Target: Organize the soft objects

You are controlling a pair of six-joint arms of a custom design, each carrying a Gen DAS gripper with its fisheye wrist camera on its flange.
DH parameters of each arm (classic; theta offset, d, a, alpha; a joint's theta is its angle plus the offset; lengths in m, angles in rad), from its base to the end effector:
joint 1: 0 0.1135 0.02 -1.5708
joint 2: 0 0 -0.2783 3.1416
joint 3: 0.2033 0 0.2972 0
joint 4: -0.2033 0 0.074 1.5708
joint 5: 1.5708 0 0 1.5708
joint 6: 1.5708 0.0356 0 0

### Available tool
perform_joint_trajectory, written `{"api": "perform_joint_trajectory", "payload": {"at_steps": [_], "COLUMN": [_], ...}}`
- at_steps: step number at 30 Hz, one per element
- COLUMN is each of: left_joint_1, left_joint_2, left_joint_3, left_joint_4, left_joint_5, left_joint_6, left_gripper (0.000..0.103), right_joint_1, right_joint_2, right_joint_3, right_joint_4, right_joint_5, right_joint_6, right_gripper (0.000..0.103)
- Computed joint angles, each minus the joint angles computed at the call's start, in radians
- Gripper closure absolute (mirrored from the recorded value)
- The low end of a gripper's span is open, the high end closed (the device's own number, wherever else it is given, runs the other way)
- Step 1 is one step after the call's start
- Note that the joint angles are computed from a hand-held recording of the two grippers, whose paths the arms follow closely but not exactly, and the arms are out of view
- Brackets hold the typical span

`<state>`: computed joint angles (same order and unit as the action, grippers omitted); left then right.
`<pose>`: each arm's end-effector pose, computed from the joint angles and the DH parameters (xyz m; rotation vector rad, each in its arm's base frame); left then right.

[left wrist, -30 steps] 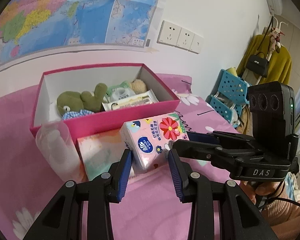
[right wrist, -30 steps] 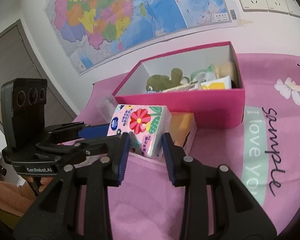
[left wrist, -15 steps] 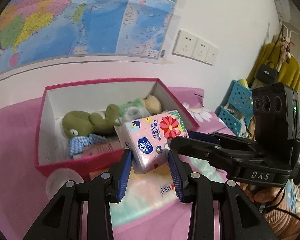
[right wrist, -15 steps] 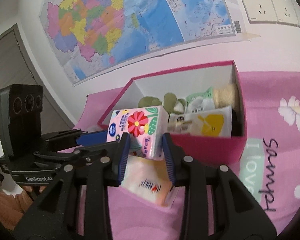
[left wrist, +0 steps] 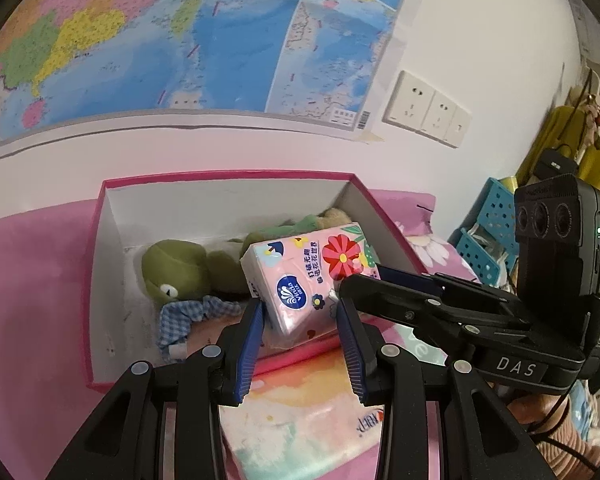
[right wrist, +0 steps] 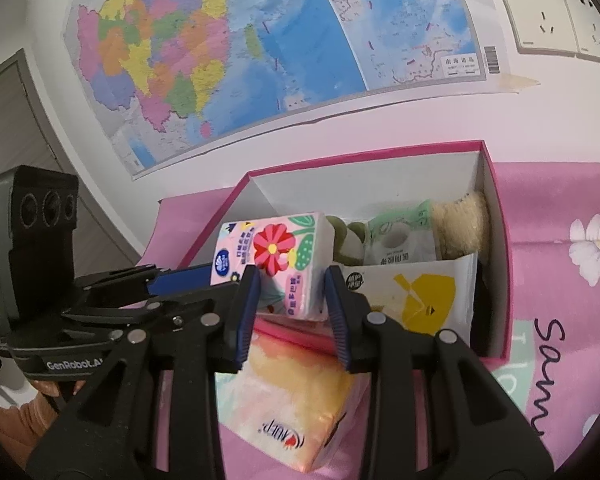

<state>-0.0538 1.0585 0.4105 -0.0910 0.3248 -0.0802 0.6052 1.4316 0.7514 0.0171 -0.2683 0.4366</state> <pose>0.2306 -0.0238 0.1557 0.1359 2.2986 -0.4433 0.2667 0.1960 0.1860 -0.3512 2.3231 0.8436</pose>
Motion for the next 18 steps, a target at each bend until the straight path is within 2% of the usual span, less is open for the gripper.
{"api": "perform_joint_trajectory", "payload": {"at_steps": [8,14,17,18], "left_joint_1": [0.01,0.02,0.034,0.041], "left_joint_2": [0.077,0.112,0.119,0.115], "left_joint_3": [0.033,0.048,0.047,0.042], "left_joint_4": [0.014,0.022,0.026,0.027], "left_joint_5": [-0.002,-0.019,-0.035,-0.031], "left_joint_6": [-0.004,-0.015,-0.023,-0.023], "left_gripper": [0.066,0.066,0.062,0.058], "right_joint_1": [-0.002,0.019,0.03,0.03], "right_joint_2": [0.052,0.083,0.083,0.078], "right_joint_3": [0.027,0.061,0.064,0.06], "right_joint_4": [-0.001,-0.03,-0.042,-0.042], "right_joint_5": [0.008,0.057,0.099,0.104], "right_joint_6": [0.011,-0.006,-0.01,-0.01], "right_gripper": [0.066,0.066,0.065,0.064]}}
